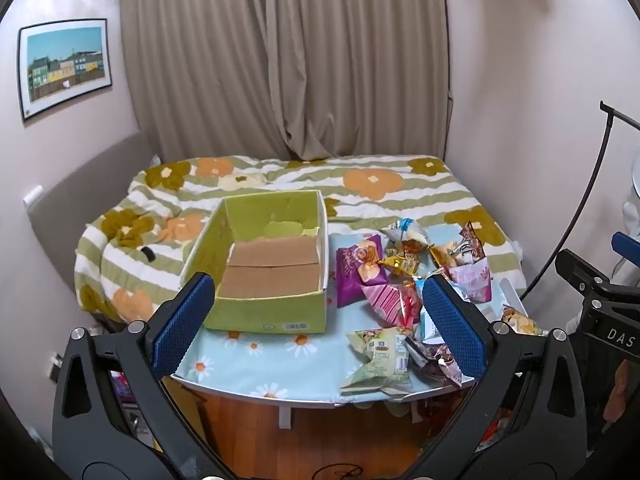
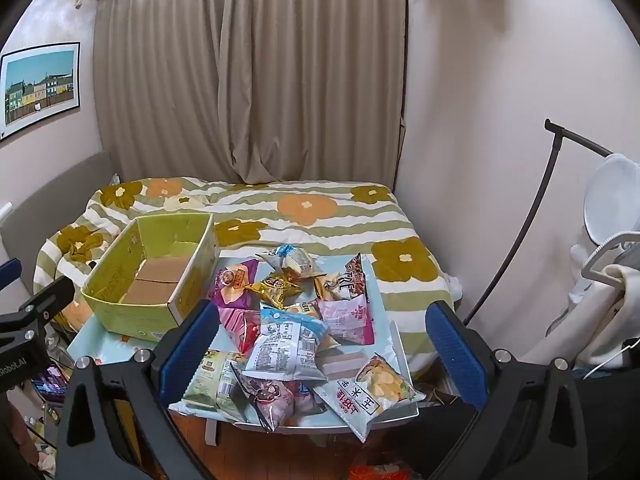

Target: Organize snacks

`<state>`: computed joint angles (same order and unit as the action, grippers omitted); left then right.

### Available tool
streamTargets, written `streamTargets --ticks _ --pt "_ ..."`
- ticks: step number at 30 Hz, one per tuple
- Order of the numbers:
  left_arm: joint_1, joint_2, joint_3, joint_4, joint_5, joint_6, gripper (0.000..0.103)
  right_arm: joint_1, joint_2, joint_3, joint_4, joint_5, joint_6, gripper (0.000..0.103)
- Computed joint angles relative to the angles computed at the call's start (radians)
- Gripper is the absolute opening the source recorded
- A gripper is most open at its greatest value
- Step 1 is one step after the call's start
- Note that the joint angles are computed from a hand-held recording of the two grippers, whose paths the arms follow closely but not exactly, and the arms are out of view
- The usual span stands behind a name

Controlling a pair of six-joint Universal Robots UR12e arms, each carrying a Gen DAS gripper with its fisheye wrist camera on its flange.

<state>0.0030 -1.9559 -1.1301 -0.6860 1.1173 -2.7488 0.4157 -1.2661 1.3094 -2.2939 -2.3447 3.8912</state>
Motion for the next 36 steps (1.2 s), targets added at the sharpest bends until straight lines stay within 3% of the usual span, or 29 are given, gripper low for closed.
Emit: streamTargets --ticks 36 --pt "-0.003 -0.012 -0.001 0.002 0.004 -0.01 0.103 -0.002 0.015 -0.012 -0.013 0.018 -0.018 0.103"
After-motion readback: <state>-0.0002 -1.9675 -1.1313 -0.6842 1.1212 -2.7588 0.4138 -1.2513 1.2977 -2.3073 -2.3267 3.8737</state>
